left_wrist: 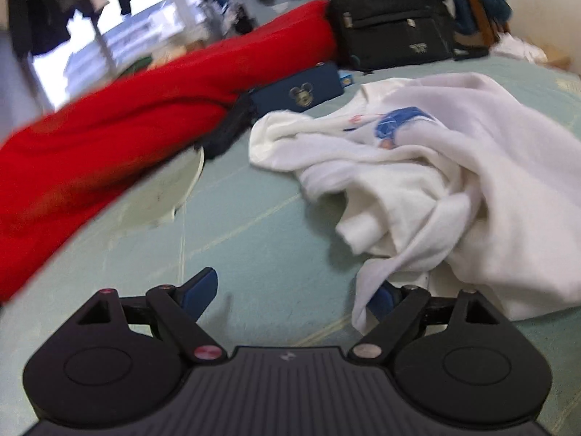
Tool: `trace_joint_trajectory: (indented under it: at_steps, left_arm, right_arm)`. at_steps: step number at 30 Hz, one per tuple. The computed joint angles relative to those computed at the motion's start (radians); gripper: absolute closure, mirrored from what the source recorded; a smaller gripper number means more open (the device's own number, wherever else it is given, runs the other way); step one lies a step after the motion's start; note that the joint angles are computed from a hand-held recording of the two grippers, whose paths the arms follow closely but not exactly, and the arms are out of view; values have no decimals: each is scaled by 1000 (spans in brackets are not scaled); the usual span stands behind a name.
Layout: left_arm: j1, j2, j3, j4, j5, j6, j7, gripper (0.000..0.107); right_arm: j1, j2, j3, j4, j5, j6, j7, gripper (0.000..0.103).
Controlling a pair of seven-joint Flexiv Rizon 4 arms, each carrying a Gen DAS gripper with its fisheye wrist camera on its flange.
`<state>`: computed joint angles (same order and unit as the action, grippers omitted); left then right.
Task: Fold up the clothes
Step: 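Grasp a sleeve with the left gripper and pull it outward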
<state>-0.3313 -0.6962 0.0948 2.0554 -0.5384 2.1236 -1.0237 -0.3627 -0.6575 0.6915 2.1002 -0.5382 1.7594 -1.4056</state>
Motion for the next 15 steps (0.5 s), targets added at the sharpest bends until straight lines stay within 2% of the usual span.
trace_joint_trajectory:
  at_steps: [3, 5, 6, 8, 9, 11, 12, 13, 15]
  left_arm:
    - [71, 5, -56, 10, 109, 14, -31, 25]
    - [101, -2, -79, 0, 187, 17, -26, 24]
    - [94, -8, -73, -10, 190, 13, -21, 24]
    - [28, -30, -19, -36, 110, 21, -12, 23]
    - [16, -35, -8, -42, 75, 29, -20, 27]
    - [34, -27, -23, -39, 36, 35, -63, 29]
    - [74, -16, -52, -28, 58, 41, -102, 37]
    - [86, -9, -56, -20, 60, 45, -125, 49]
    - [56, -7, -20, -15, 11, 45, -116, 59]
  right_arm:
    - [-20, -20, 32, -13, -6, -17, -6, 0]
    - [-15, -22, 36, -18, 0, -23, -13, 0]
    - [-11, -23, 36, -20, 3, -26, -16, 0]
    - [4, -14, 26, -20, 15, -27, -22, 0]
    - [8, -9, 23, -18, 21, -26, -25, 0]
    - [10, -3, 21, -15, 29, -24, -31, 0]
    - [10, -1, 21, -15, 33, -23, -33, 0]
    - [9, 0, 22, -14, 36, -22, -35, 0]
    - [17, 2, 16, -16, 43, -18, -34, 0]
